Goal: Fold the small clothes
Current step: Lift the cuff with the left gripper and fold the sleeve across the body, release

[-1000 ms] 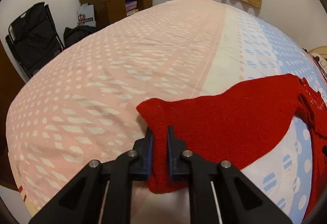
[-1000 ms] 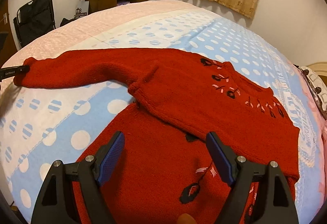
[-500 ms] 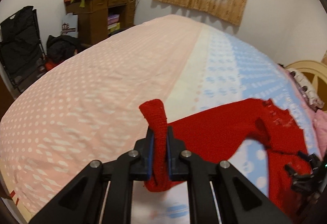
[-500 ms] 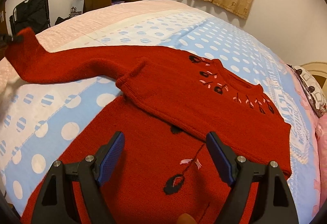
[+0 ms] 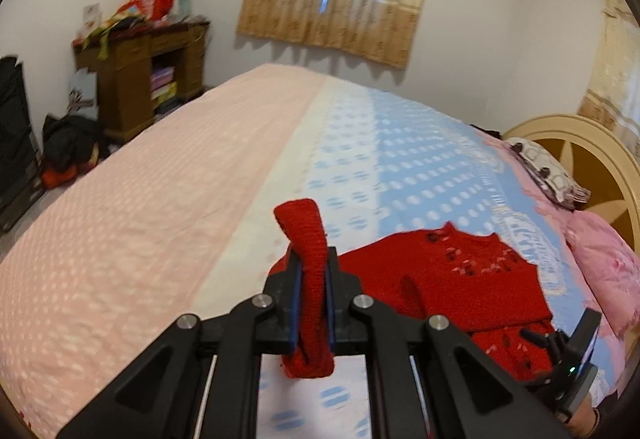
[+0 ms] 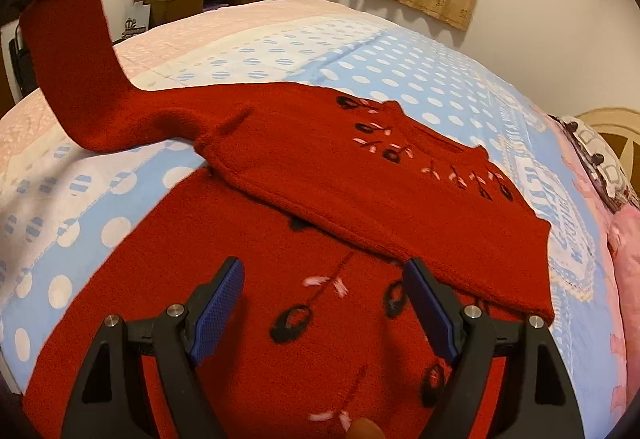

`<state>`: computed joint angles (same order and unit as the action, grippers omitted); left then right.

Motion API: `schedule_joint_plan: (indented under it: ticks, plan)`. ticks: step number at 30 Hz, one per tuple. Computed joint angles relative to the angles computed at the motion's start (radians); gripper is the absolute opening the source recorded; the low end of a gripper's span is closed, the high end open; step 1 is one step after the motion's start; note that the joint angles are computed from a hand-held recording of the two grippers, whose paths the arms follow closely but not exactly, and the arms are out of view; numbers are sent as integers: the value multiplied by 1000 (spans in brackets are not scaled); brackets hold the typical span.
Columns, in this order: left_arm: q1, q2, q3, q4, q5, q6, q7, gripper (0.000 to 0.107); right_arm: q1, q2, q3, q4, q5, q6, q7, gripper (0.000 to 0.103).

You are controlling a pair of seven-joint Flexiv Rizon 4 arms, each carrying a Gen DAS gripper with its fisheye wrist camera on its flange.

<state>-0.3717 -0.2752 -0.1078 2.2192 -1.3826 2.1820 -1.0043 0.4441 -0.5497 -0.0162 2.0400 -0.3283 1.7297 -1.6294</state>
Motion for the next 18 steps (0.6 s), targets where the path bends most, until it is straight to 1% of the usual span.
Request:
schedule_joint_plan:
  ticks: [4, 8, 10, 15, 18]
  plan:
    - [-7, -25, -20, -93, -32, 8, 89, 10, -41, 8, 18, 7, 5, 3, -3, 82]
    - [-8, -46, -41, -169, -65, 14, 154, 10, -94, 12, 48, 11, 9, 3, -7, 82]
    - [-10, -69, -58, -228, -96, 33, 216, 10, -125, 16, 66, 15, 10, 4, -10, 82]
    - [2, -106, -98, -336, -134, 44, 305, 10, -188, 22, 99, 28, 9, 10, -22, 82]
    - [6, -142, -131, -422, -159, 66, 373, 10, -239, 18, 137, 26, 7, 5, -27, 82]
